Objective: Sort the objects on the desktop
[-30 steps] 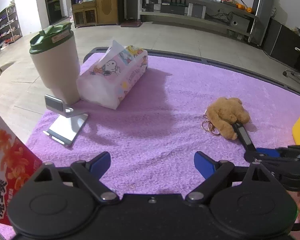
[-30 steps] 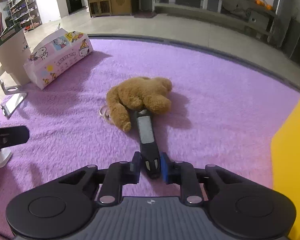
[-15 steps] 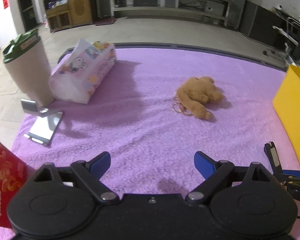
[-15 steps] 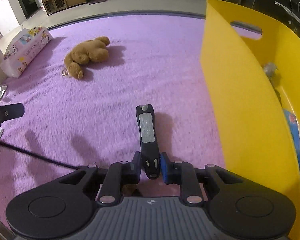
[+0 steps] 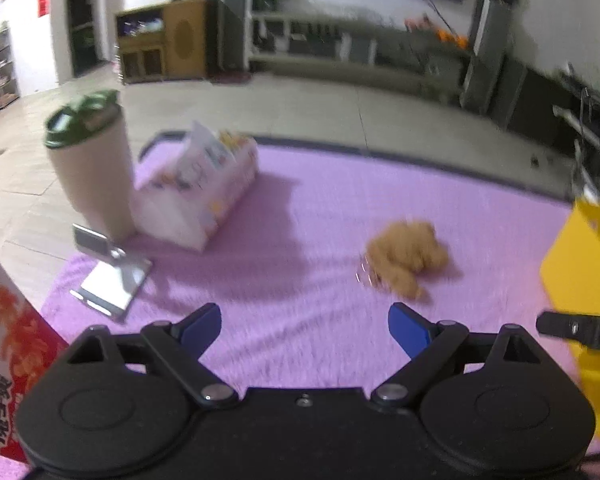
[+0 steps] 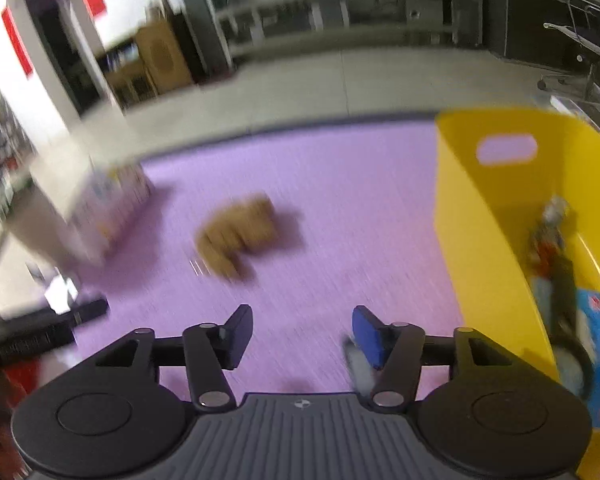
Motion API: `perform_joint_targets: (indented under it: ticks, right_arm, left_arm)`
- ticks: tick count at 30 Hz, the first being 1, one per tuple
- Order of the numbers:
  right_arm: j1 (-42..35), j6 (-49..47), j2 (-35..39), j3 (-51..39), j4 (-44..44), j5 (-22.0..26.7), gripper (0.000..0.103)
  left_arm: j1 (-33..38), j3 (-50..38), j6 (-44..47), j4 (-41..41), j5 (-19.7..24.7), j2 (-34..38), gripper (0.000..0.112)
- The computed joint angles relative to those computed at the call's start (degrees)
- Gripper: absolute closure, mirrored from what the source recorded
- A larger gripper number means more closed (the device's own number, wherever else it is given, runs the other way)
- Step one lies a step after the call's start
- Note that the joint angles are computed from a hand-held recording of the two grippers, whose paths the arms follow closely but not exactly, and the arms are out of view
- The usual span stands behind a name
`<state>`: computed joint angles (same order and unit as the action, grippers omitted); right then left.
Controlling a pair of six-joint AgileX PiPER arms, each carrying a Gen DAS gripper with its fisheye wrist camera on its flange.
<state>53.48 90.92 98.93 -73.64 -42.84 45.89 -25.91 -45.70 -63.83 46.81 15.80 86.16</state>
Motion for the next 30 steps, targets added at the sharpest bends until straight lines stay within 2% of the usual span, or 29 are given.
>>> perform_joint_targets:
  ticks: [1, 3, 7, 10, 12, 15, 19, 20, 21, 22, 24, 26, 30]
  right_arm:
    - [-0.6, 1.1, 0.7, -1.3, -1.1, -0.5, 0.042]
    - [-2.3, 2.0, 2.7, -4.0, -2.2, -1.9, 0.042]
    - [-7.1, 2.7, 7.3, -7.9, 0.7, -8.3, 0.043]
    - [-10.5, -0.4, 12.3, -12.3, 5.9, -11.3, 0.044]
    - [-11.6, -3.7, 15.9, -16.5, 9.0, -10.5, 0.044]
    - [-13.2, -9.0, 22.9, -25.6, 13.5, -6.6, 0.041]
    - [-15.2, -15.7, 27.3, -30.9, 20.2, -5.3, 0.041]
    - [-15.3, -15.6, 27.3, -30.4, 20.3, -6.7, 0.047]
    - [-15.2, -16.2, 27.2, -30.0, 20.8, -8.1, 0.059]
    - [-15.1, -17.6, 26.7, -29.4, 21.6, -9.2, 0.06]
    - [-14.1, -19.7, 26.3, -30.1, 21.3, -7.2, 0.074]
    - [-13.8, -21.4, 24.5, -28.1, 22.8, -8.2, 0.083]
    - [-13.0, -21.1, 16.9, -19.5, 26.4, -13.1, 0.089]
  left_arm:
    - [0.0, -0.1, -3.5, 2.9, 0.8, 0.1, 0.017]
    - [0.2, -1.2, -3.6, 2.4, 2.8, 1.0, 0.016]
    - [2.0, -2.7, 8.7, -9.5, 3.1, 2.5, 0.015]
    - [2.2, -2.9, 11.1, -11.4, 3.2, 2.6, 0.012]
    - [1.7, -2.8, 10.0, -10.5, 3.4, 2.7, 0.012]
    - [1.6, -3.1, 12.1, -12.6, 3.3, 2.9, 0.012]
    - [1.4, -3.6, 12.6, -13.1, 3.7, 3.5, 0.012]
    - [1.6, -3.6, 13.2, -13.8, 3.5, 3.5, 0.012]
    - [1.8, -3.6, 13.9, -14.5, 3.4, 3.4, 0.012]
    - [1.9, -3.5, 14.4, -15.0, 3.3, 3.2, 0.012]
    - [2.0, -3.3, 14.4, -15.0, 3.1, 2.6, 0.012]
    - [2.1, -3.1, 14.8, -15.3, 3.0, 2.1, 0.012]
    - [3.2, -2.1, 18.3, -18.7, 1.7, 0.4, 0.012]
